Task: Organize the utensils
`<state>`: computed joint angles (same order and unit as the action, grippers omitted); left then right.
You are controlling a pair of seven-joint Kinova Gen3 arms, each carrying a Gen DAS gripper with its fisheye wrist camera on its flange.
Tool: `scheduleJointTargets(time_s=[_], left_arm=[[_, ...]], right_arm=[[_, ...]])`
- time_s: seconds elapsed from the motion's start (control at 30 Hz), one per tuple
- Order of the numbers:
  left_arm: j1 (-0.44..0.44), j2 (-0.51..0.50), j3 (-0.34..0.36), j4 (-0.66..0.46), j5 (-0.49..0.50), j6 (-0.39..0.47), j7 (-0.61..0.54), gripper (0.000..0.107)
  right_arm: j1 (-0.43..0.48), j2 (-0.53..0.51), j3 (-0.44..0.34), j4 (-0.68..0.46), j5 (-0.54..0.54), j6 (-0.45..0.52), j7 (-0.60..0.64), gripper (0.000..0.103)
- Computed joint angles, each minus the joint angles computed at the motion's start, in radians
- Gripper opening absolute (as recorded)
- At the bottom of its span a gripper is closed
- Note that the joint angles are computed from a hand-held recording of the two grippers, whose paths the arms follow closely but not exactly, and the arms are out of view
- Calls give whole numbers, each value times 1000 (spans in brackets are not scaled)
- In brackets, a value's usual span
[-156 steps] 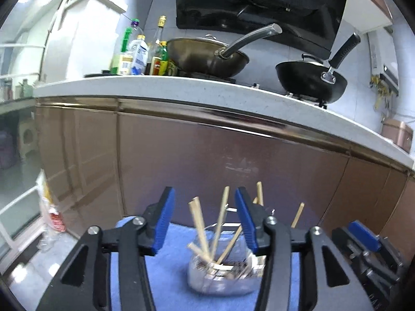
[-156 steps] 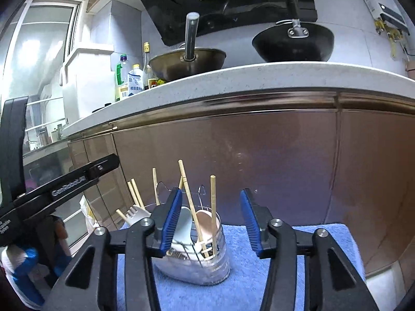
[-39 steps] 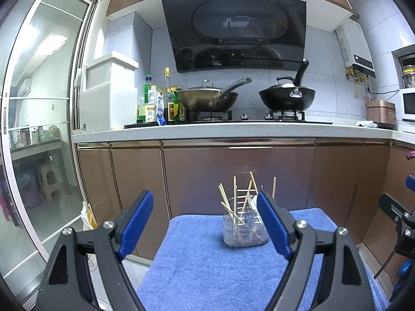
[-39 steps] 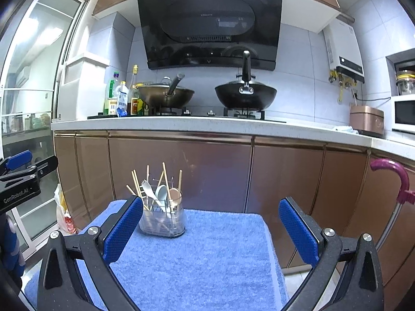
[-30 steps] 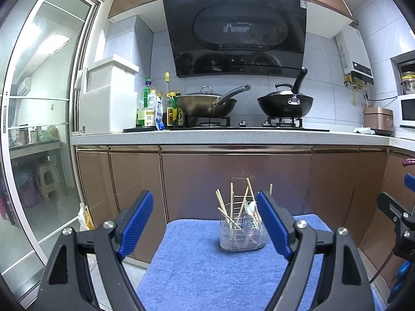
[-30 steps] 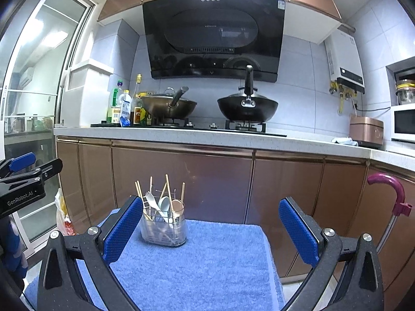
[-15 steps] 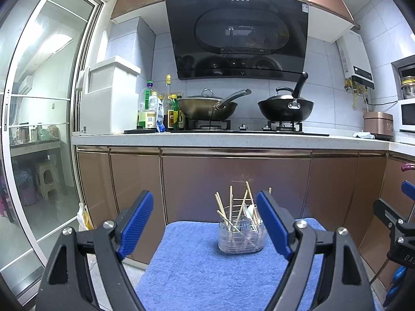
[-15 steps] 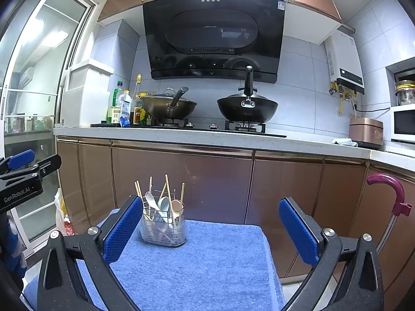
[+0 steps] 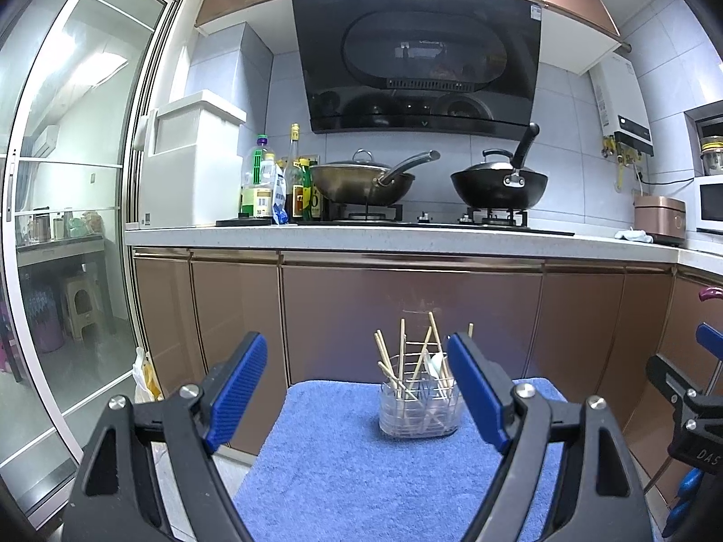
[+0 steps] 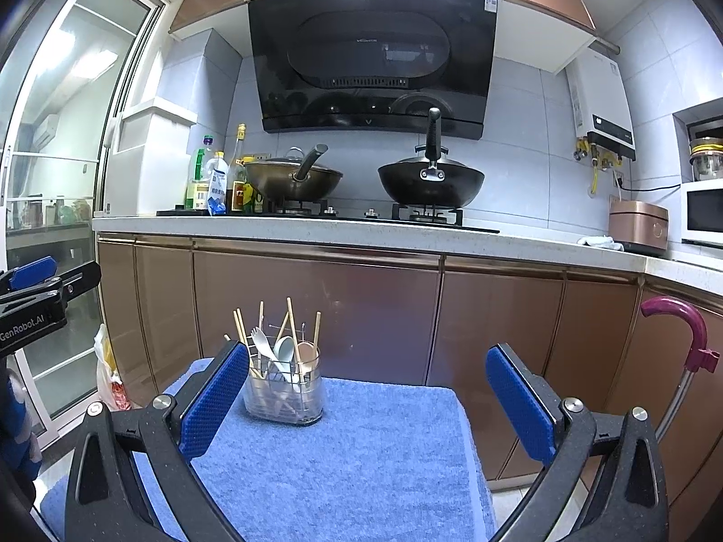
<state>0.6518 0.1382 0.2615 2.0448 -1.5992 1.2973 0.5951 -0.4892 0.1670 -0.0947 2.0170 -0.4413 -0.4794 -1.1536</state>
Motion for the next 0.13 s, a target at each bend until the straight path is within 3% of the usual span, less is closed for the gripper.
scheduleJointTargets(time_s=[0.13], left_arm=[[0,0,1,1,2,1,0,81]], right_arm=[[-4,0,2,-2,-8,4,11,103]])
